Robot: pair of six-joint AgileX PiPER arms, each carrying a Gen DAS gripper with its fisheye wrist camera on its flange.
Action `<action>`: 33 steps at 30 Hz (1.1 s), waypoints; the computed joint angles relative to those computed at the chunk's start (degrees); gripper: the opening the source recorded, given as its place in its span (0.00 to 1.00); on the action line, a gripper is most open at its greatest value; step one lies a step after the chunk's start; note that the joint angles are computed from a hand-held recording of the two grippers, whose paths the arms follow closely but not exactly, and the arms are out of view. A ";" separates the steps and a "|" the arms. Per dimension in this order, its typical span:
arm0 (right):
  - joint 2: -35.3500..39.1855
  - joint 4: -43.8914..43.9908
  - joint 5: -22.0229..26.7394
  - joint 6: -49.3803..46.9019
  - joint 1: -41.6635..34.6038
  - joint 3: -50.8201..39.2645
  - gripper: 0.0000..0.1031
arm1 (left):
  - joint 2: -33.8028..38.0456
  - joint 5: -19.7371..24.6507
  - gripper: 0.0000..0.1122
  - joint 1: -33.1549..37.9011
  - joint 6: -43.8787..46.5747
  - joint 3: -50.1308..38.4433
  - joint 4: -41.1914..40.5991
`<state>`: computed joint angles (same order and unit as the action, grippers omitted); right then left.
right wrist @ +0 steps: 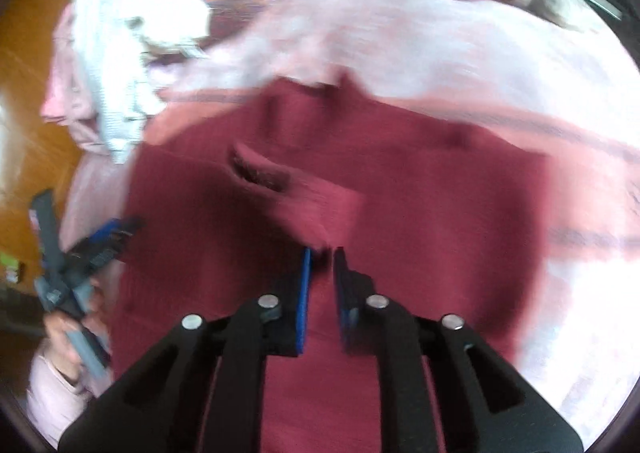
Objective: Fold small clothes
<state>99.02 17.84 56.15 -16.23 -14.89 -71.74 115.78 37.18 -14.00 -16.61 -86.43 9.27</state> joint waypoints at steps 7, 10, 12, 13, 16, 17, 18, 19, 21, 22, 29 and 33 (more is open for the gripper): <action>5.42 15.49 7.35 -11.88 -16.92 0.61 0.59 | 0.73 0.25 0.64 -1.07 -3.51 -0.96 3.24; 7.20 16.07 6.79 -12.40 -16.88 0.76 0.55 | 0.68 -0.02 0.64 -1.79 -6.41 -0.73 5.83; 6.79 15.54 5.02 -13.08 -14.90 1.90 0.48 | 0.60 -0.13 0.64 -2.43 -8.97 -0.33 8.46; 6.73 14.90 4.62 -12.92 -13.74 1.75 0.48 | 0.52 -0.23 0.64 -2.65 -9.60 -0.08 9.30; 6.17 12.97 2.62 -13.10 -10.71 2.95 0.42 | 0.71 -0.59 0.66 -2.80 -9.49 0.16 9.72; 6.38 12.35 1.86 -12.49 -9.72 3.31 0.30 | 0.89 -0.47 0.66 -2.83 -9.34 0.13 9.67; 6.16 10.68 0.27 -11.07 -8.25 4.02 0.28 | 1.00 -0.65 0.66 -2.83 -9.33 0.32 9.65; 5.60 9.84 -0.86 -11.00 -7.48 4.73 0.22 | 0.98 -0.93 0.66 -2.85 -9.52 0.61 9.78; 4.34 10.27 -0.53 -11.94 -6.72 4.80 0.10 | 0.72 -1.20 0.66 -2.95 -9.53 1.07 9.94; 2.86 10.17 -0.78 -11.73 -6.70 4.71 0.09 | 0.39 -1.39 0.66 -2.87 -9.13 1.27 9.68; 0.62 5.46 -0.01 -7.27 -8.46 0.52 0.52 | 0.59 -0.85 0.67 -3.75 -8.40 0.50 9.89; 4.73 8.32 1.86 -9.46 -10.87 1.35 0.43 | 0.70 -2.01 0.67 -4.39 -11.29 1.94 12.72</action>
